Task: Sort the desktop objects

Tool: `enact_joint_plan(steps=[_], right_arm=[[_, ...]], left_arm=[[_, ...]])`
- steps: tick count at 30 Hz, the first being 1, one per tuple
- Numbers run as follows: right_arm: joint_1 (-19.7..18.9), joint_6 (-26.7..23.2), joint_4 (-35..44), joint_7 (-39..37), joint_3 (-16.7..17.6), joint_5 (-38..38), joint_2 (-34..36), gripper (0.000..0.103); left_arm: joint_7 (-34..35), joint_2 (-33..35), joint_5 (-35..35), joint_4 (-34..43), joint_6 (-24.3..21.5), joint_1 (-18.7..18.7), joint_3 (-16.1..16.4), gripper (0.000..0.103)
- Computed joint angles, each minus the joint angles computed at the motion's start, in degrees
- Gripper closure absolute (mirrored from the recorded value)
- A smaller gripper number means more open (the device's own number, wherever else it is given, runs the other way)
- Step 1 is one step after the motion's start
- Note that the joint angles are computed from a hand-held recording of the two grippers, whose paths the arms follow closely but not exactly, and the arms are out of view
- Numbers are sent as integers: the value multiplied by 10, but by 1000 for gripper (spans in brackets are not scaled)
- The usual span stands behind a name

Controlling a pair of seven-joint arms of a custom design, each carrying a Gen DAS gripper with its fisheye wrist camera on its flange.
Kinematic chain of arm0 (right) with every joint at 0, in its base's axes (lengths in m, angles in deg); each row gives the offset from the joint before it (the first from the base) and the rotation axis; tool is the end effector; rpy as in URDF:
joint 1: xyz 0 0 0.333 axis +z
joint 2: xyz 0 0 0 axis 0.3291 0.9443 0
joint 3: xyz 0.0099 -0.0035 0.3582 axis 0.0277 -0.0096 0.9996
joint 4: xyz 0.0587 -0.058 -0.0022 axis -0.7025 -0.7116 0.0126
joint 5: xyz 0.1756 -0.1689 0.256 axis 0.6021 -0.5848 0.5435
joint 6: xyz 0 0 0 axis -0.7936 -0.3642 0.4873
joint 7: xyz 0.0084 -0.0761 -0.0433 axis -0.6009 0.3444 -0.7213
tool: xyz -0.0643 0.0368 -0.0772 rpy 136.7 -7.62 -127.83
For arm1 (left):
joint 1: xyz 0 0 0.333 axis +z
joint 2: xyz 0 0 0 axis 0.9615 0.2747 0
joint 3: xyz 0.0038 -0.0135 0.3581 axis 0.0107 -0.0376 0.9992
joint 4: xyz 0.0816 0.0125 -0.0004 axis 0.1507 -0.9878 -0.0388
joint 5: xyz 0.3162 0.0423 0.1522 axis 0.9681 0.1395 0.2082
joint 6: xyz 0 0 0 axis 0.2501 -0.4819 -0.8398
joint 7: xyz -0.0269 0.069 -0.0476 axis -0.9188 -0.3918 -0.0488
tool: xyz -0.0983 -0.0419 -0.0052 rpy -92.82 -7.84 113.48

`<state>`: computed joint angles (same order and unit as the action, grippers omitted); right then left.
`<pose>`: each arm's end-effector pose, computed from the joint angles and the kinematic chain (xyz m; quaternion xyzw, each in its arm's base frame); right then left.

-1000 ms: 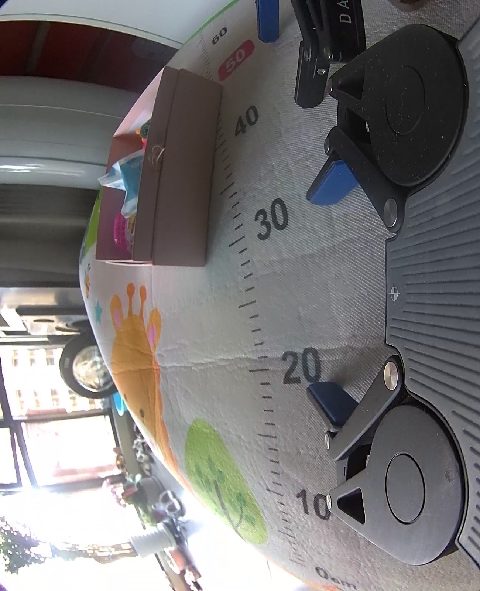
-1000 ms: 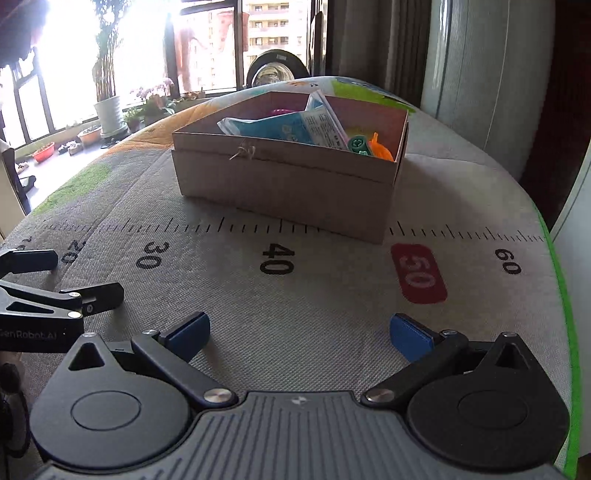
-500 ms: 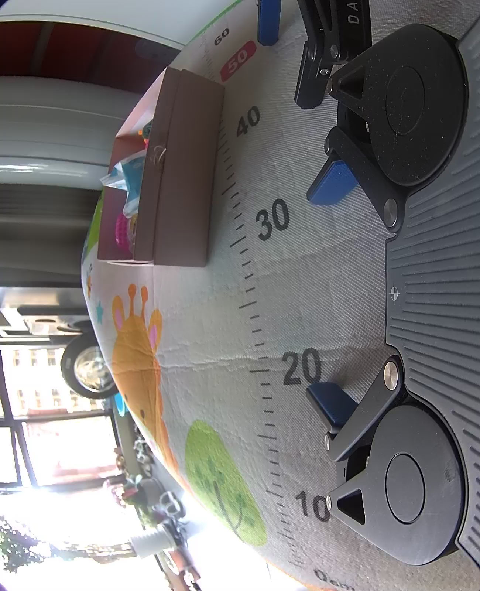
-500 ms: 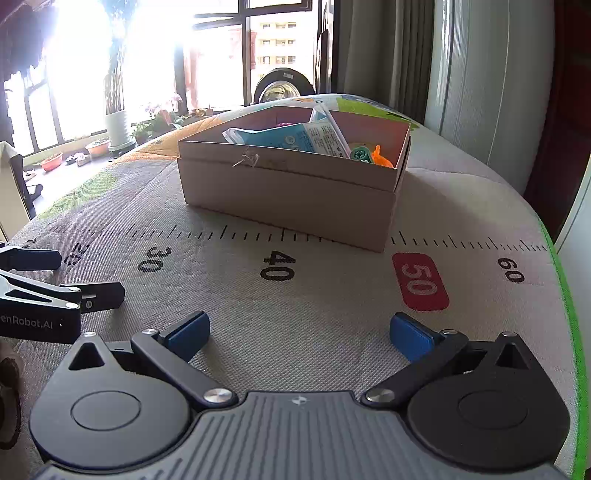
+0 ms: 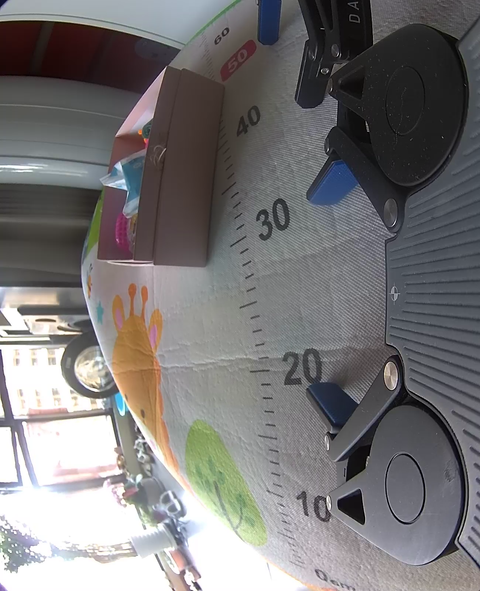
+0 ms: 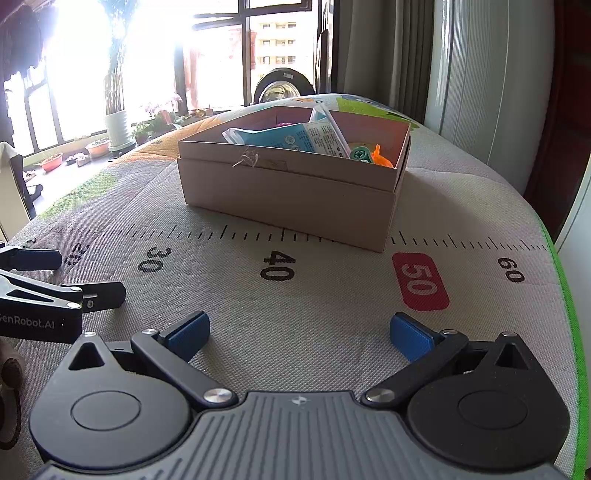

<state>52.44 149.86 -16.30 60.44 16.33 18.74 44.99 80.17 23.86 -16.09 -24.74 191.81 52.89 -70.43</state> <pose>0.6966 0.3849 0.4227 -0.7282 0.5376 -0.2544 0.3406 0.6563 -0.1788 0.4440 -0.6386 0.6505 -0.2900 0.2915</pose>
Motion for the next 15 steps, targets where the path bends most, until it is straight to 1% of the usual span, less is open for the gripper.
enact_joint_plan(steps=[15], right_arm=[[0,0,0,-1,0,1,0,0]], left_arm=[[4,1,-5,0,2,-2,2,0]])
